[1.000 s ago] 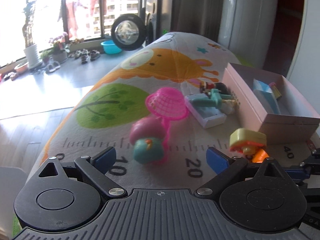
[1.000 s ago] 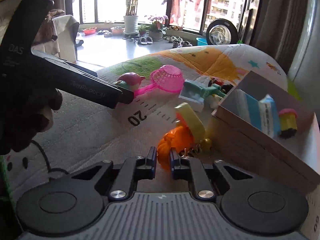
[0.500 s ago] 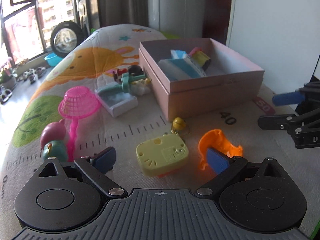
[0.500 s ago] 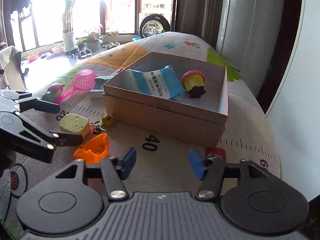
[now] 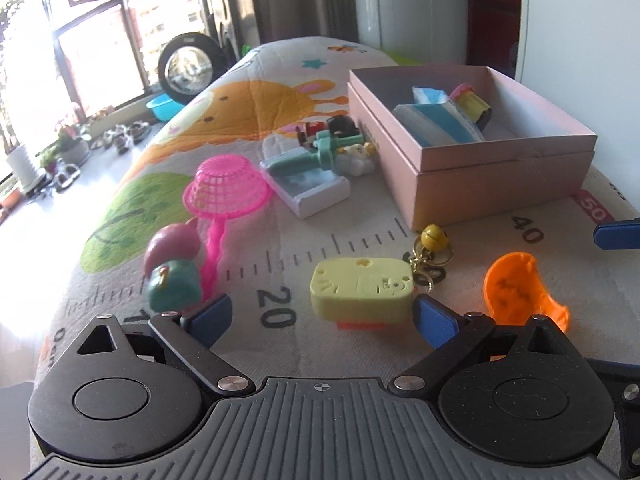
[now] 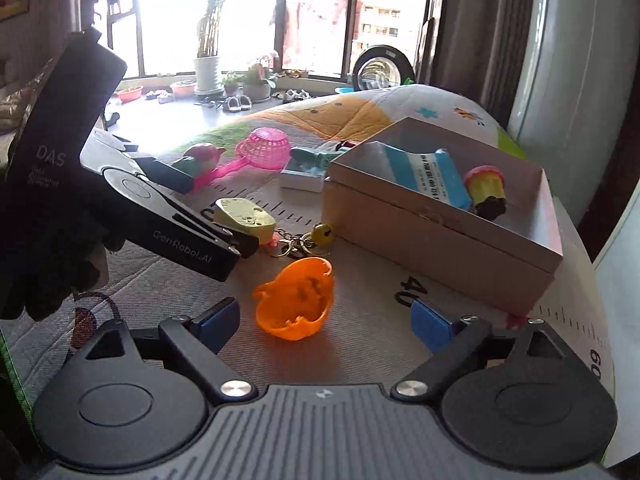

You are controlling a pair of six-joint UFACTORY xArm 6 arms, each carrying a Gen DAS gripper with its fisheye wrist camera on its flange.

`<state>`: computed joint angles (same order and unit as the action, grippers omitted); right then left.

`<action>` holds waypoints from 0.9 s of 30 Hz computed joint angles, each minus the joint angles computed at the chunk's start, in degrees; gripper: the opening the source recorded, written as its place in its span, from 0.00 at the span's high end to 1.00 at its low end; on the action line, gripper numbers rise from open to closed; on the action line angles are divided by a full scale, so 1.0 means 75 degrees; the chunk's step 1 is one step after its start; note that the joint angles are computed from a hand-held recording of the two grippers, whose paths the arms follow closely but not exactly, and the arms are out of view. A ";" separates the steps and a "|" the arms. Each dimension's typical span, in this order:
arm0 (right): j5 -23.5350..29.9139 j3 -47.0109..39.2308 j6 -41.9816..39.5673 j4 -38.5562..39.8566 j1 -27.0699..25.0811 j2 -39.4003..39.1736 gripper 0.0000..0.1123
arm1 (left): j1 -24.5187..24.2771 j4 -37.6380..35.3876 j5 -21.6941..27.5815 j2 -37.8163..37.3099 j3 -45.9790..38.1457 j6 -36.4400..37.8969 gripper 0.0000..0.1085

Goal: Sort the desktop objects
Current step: 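Grasp the yellow-green rectangular toy with the left gripper while the right holds the pumpkin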

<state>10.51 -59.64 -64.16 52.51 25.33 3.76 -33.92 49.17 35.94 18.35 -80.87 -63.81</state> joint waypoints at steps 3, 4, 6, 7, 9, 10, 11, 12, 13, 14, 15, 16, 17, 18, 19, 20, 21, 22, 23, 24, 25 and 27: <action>-0.0089 -0.0200 -0.0238 0.0114 0.0152 0.0261 0.17 | 0.0026 0.0024 0.0096 -0.0189 0.0239 -0.0135 0.08; -0.0078 -0.0305 -0.0107 0.0017 0.0169 0.0389 0.17 | 0.0044 0.0009 0.0062 -0.0231 0.0303 -0.0163 0.08; 0.0048 -0.0556 0.0311 -0.0229 0.0149 0.0657 0.17 | 0.0094 -0.0076 -0.0132 -0.0307 0.0431 -0.0142 0.08; 0.0105 -0.0674 0.0525 -0.0367 0.0134 0.0780 0.20 | 0.0111 -0.0117 -0.0250 -0.0318 0.0460 -0.0098 0.08; 0.0216 -0.0875 0.0985 -0.0789 0.0092 0.0997 0.35 | 0.0123 -0.0065 -0.0455 -0.0304 0.0458 -0.0013 0.08; 0.0345 -0.0960 0.1436 -0.1260 0.0040 0.1071 0.50 | 0.0117 -0.0017 -0.0506 -0.0262 0.0408 0.0060 0.08; 0.0525 -0.1024 0.1713 -0.1494 -0.0013 0.1091 0.58 | 0.0100 0.0007 -0.0492 -0.0194 0.0320 0.0150 0.08; 0.0665 -0.1057 0.1813 -0.1526 -0.0056 0.1072 0.58 | 0.0091 0.0000 -0.0480 -0.0117 0.0221 0.0261 0.08; 0.0670 -0.1014 0.1888 -0.1609 -0.0076 0.1022 0.58 | 0.0089 -0.0034 -0.0497 -0.0023 0.0116 0.0391 0.08; 0.0546 -0.0916 0.1868 -0.1657 -0.0074 0.0951 0.58 | 0.0091 -0.0096 -0.0507 0.0074 0.0002 0.0514 0.08; 0.0436 -0.0798 0.1877 -0.1725 -0.0079 0.0858 0.58 | 0.0101 -0.0172 -0.0529 0.0181 -0.0114 0.0627 0.08; 0.0409 -0.0724 0.1908 -0.1783 -0.0103 0.0784 0.58 | 0.0113 -0.0252 -0.0537 0.0288 -0.0226 0.0708 0.08; 0.0425 -0.0646 0.1915 -0.1781 -0.0145 0.0689 0.61 | 0.0121 -0.0342 -0.0514 0.0388 -0.0333 0.0766 0.08; 0.0427 -0.0571 0.1925 -0.1783 -0.0181 0.0609 0.64 | 0.0132 -0.0453 -0.0492 0.0487 -0.0446 0.0828 0.08; 0.0446 -0.0495 0.2065 -0.1919 -0.0234 0.0522 0.66 | 0.0147 -0.0561 -0.0492 0.0569 -0.0534 0.0881 0.09; 0.0429 -0.0420 0.2174 -0.2009 -0.0281 0.0445 0.67 | 0.0165 -0.0641 -0.0542 0.0618 -0.0570 0.0899 0.12; 0.0401 -0.0351 0.2265 -0.2081 -0.0323 0.0380 0.67 | 0.0182 -0.0717 -0.0608 0.0639 -0.0577 0.0923 0.14; 0.0379 -0.0300 0.2392 -0.2190 -0.0369 0.0331 0.68 | 0.0199 -0.0812 -0.0695 0.0650 -0.0576 0.0958 0.19; 0.0378 -0.0258 0.2474 -0.2252 -0.0414 0.0288 0.70 | 0.0209 -0.0867 -0.0759 0.0649 -0.0568 0.0969 0.25; 0.0397 -0.0223 0.2553 -0.2296 -0.0464 0.0247 0.72 | 0.0210 -0.0870 -0.0794 0.0639 -0.0556 0.0969 0.29; 0.0437 -0.0202 0.2658 -0.2356 -0.0514 0.0216 0.75 | 0.0199 -0.0818 -0.0809 0.0626 -0.0544 0.0934 0.38; 0.0494 -0.0169 0.2775 -0.2419 -0.0576 0.0183 0.79 | 0.0161 -0.0640 -0.0732 0.0578 -0.0518 0.0825 0.42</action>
